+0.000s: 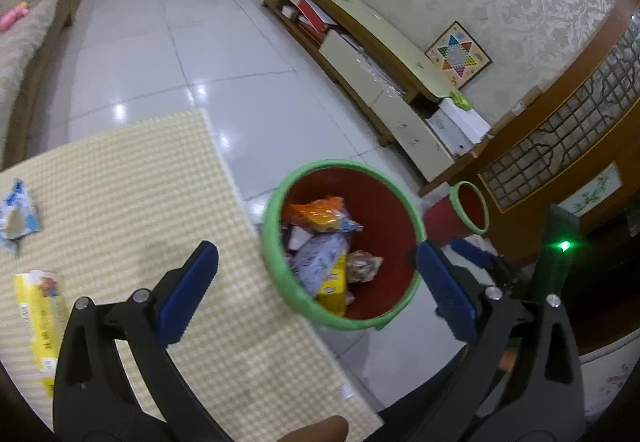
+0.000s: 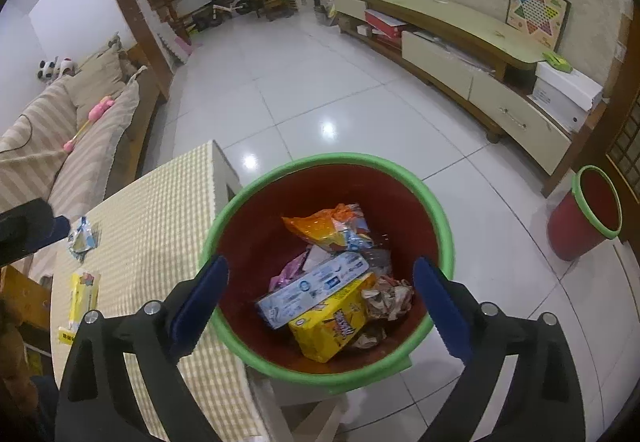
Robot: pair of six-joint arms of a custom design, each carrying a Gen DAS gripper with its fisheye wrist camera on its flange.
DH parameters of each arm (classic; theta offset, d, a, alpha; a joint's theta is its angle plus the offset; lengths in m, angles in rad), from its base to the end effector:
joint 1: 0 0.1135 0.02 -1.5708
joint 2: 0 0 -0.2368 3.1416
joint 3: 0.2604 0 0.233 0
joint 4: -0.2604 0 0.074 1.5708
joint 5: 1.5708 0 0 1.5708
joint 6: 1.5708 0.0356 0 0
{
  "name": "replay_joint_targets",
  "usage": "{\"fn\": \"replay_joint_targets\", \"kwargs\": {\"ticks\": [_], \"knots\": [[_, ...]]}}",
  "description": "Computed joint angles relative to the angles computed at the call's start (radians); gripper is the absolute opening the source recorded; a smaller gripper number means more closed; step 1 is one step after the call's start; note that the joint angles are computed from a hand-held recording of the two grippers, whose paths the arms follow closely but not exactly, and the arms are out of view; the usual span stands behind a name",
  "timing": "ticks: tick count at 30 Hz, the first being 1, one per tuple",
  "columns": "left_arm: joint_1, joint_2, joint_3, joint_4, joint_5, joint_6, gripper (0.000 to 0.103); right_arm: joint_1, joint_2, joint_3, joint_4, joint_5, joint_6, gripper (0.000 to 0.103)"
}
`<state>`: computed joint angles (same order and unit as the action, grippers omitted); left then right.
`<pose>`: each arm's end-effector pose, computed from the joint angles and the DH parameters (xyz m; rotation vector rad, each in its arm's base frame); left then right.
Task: Collect trash
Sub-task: 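Move both tools back over the table toward the yellow box and wrapper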
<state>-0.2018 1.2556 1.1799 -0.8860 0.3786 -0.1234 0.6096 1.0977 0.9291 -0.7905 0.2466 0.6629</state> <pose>0.2294 -0.0604 0.2936 0.2520 2.5279 -0.6085 0.1742 0.1111 0.2568 0.1644 2.4961 0.2198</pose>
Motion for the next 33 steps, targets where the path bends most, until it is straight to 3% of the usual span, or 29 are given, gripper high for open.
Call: {"fn": "replay_joint_targets", "kwargs": {"ticks": [4, 10, 19, 24, 33], "knots": [[0.127, -0.090, -0.049, -0.062, 0.004, 0.105, 0.097, 0.085, 0.049, 0.042, -0.007, 0.033, 0.033, 0.091], [0.443, -0.165, -0.098, -0.184, 0.096, 0.330, 0.097, 0.222, 0.162, 0.123, -0.004, 0.072, 0.084, 0.091], [0.921, -0.102, -0.063, -0.318, 0.197, 0.686, 0.097, 0.411, 0.380, 0.313, -0.012, 0.127, 0.159, 0.092], [1.079, -0.037, -0.074, -0.296, 0.177, 0.819, 0.097, 0.484, 0.506, 0.424, -0.021, 0.133, 0.170, 0.092], [1.134, 0.055, -0.209, -0.136, 0.068, 0.895, 0.097, 0.538, 0.638, 0.552, -0.048, 0.130, 0.157, 0.092]]}}
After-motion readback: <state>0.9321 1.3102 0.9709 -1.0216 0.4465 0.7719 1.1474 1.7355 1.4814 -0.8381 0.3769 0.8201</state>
